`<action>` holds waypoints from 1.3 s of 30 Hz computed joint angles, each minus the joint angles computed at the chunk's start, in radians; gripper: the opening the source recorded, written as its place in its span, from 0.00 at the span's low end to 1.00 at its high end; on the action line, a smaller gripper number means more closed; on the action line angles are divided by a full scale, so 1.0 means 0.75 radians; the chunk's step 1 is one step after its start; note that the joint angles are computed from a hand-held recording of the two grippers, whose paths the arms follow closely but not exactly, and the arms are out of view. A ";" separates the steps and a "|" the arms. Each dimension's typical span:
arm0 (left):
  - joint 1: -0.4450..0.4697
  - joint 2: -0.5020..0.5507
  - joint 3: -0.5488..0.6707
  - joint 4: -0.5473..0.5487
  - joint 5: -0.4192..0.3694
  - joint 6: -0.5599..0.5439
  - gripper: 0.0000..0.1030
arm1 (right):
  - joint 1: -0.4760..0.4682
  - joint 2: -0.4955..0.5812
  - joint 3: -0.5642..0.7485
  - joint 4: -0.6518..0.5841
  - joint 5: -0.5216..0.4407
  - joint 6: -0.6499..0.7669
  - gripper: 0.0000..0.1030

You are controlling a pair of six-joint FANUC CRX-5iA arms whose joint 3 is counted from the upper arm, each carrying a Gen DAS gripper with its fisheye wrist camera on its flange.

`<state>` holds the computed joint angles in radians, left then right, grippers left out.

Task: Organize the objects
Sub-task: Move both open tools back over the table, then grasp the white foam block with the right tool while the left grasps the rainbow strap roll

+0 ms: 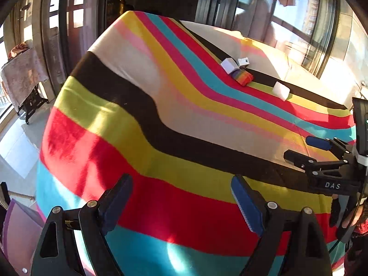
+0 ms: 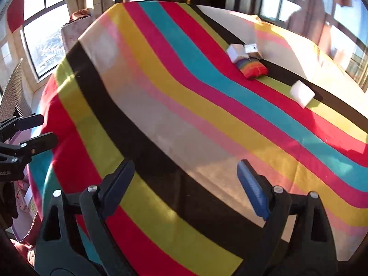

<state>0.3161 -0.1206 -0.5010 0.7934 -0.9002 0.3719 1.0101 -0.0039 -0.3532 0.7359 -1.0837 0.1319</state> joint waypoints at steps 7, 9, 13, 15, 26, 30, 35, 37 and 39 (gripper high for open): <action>-0.384 0.170 0.141 -0.110 0.181 0.089 0.85 | -0.326 -0.035 -0.047 -0.065 0.031 0.014 0.90; -0.427 0.248 0.232 -0.181 0.144 0.205 0.85 | -0.431 0.013 -0.005 -0.086 0.083 0.073 0.90; -0.473 0.335 0.337 -0.221 0.151 0.314 0.85 | -0.582 0.142 0.111 -0.032 0.097 0.158 0.90; -0.490 0.375 0.401 -0.270 0.160 0.353 0.85 | -0.639 0.211 0.178 0.008 0.065 0.218 0.90; -0.665 0.742 0.906 -0.472 0.126 0.558 0.85 | -0.762 0.206 0.212 -0.104 0.223 0.723 0.60; -0.743 0.930 1.202 -0.630 0.068 0.810 0.86 | -0.735 0.141 0.165 -0.165 0.214 0.684 0.60; -0.852 1.074 1.491 -0.897 0.079 0.982 0.87 | -0.702 0.036 0.073 -0.178 0.249 0.581 0.60; -0.873 1.097 1.533 -0.932 0.086 0.974 0.85 | -0.688 -0.004 0.042 -0.183 0.268 0.540 0.60; -0.862 1.069 1.478 -0.858 0.097 0.907 0.65 | -0.665 -0.042 0.015 -0.168 0.268 0.487 0.60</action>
<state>-0.3307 0.6815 0.6071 0.1496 -0.8272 1.0522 0.5116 -0.0357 -0.3422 0.6101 -0.8829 0.4972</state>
